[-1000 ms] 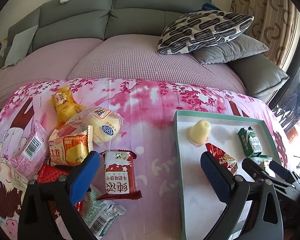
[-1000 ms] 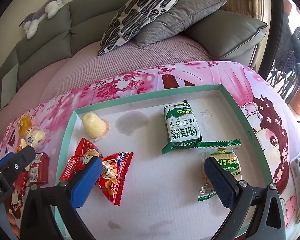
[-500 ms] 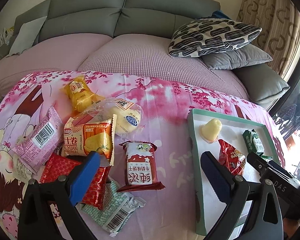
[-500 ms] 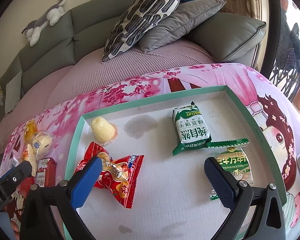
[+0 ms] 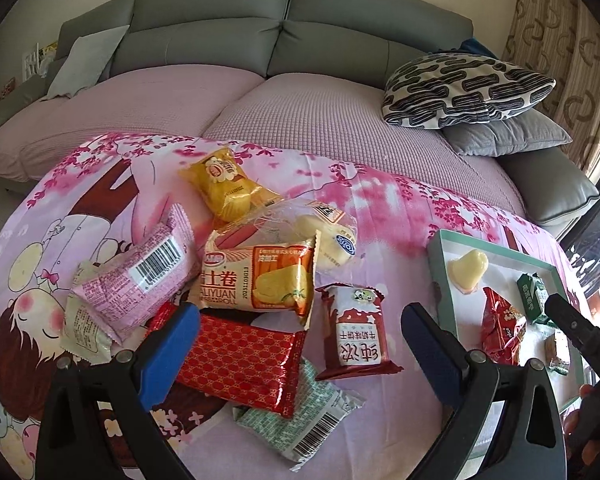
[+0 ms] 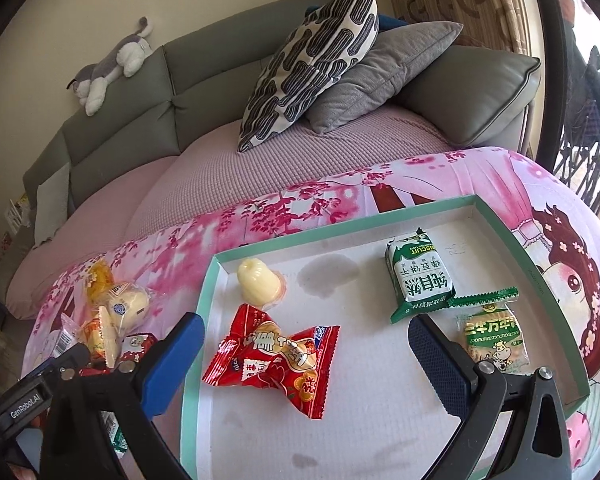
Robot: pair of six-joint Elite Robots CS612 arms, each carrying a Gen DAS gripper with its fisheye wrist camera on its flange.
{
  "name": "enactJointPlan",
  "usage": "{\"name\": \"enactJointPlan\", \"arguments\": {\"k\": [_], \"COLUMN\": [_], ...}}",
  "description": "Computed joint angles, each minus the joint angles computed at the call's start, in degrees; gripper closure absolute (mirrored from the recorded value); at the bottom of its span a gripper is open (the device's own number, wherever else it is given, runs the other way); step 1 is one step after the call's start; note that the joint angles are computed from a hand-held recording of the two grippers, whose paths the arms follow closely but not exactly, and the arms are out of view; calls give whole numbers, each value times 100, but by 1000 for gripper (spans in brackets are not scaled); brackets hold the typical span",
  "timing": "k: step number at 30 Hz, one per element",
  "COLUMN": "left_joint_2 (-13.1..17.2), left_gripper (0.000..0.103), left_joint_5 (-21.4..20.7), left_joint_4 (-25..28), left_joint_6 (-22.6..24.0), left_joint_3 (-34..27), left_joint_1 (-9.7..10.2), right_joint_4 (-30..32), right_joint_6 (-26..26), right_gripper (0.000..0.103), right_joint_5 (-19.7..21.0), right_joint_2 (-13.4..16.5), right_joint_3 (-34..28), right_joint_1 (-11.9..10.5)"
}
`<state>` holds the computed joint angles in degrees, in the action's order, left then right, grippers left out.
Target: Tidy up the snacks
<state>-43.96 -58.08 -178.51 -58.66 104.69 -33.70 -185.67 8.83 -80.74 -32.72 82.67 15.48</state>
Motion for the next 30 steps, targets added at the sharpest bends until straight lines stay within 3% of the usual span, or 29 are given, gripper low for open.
{"name": "enactJointPlan", "arguments": {"k": [2, 6, 11, 18, 23, 30], "left_joint_2": [-41, -117, -185, -384, -447, -338], "left_gripper": [2, 3, 3, 3, 3, 3], "left_joint_5": [50, 151, 27, -23, -110, -545], "left_joint_4": [26, 55, -97, 256, 260, 231], "left_joint_6": [-130, -469, -682, -1178, -1326, -1277], "left_joint_3": [58, 195, 392, 692, 840, 790], "left_joint_1": [2, 6, 77, 156, 181, 260], "right_joint_4": [-10, 122, -100, -207, 142, 700], "right_joint_6": [-80, 8, -307, -830, -1158, -1444], "right_gripper": [0, 0, 0, 4, 5, 7], "right_joint_5": [-110, 222, 9, 552, 704, 684], "right_joint_2": [-7, -8, -37, -61, -49, 39], "right_joint_3": [11, 8, 49, 84, 45, -107], "right_joint_1": [43, 29, 161, 323, 472, 620]}}
